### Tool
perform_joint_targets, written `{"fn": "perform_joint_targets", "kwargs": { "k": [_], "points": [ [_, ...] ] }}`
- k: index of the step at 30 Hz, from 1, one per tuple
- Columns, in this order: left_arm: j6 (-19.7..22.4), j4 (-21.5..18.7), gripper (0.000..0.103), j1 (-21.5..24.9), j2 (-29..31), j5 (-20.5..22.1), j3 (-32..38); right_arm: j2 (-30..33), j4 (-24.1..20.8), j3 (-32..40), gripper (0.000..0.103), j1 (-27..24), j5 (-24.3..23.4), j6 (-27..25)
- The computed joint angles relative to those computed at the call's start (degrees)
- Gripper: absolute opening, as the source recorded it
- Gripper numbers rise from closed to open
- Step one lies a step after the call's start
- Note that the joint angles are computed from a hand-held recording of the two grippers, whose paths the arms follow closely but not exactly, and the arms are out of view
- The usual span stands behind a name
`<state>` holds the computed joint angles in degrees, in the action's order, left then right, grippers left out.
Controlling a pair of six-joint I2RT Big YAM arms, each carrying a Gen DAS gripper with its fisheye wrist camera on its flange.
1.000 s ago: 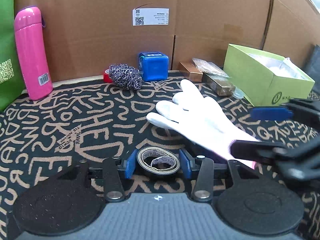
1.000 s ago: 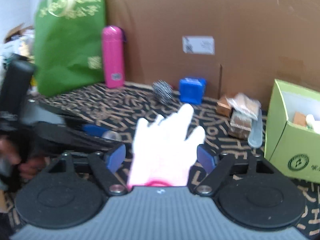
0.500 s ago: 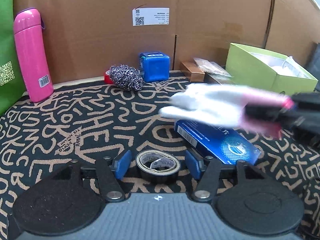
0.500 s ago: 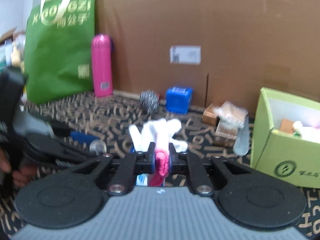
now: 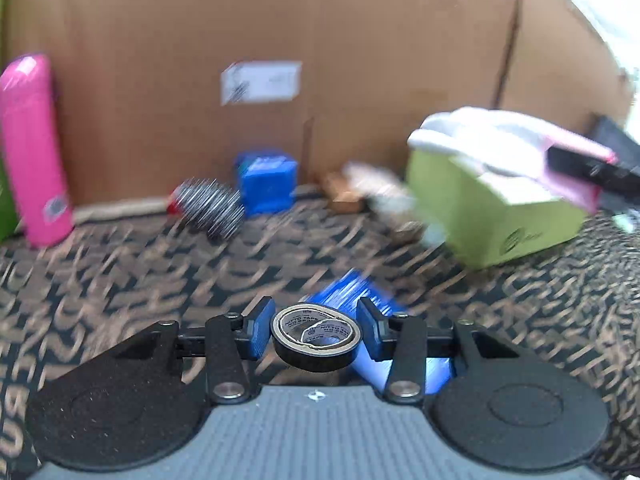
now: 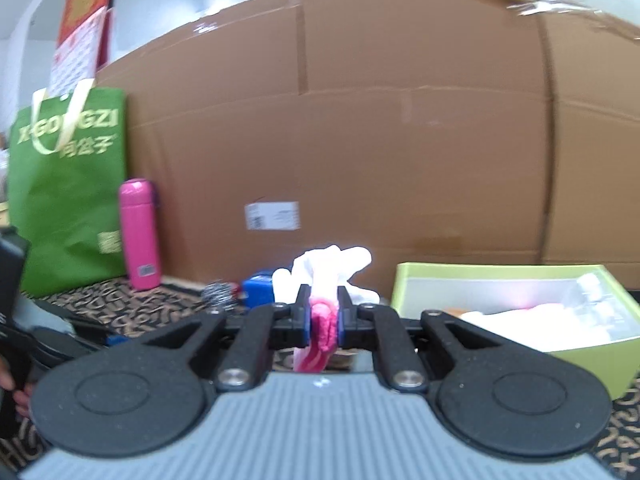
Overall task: Organize objects
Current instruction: 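Carry the tape roll and glove into the shoebox and open both grippers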
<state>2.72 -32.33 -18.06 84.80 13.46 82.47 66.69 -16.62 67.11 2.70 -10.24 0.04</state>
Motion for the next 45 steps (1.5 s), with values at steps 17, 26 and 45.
{"fn": "perform_joint_targets", "kwargs": {
  "k": [17, 26, 45],
  "points": [
    [-3.4, -3.6, 0.047, -12.6, 19.5, 3.8, 30.8, 5.8, 5.7, 3.0, 0.011, -8.6, 12.8, -3.8],
    [-1.3, -7.5, 0.072, -15.3, 27.9, -1.4, 40.5, 15.1, -4.6, 10.8, 0.029, -11.4, 6.6, -3.4],
    [-7.8, 5.5, 0.094, -12.6, 18.1, -5.5, 24.5, 25.5, -15.0, 23.7, 0.032, -12.8, 2.7, 1.3]
  ]
}}
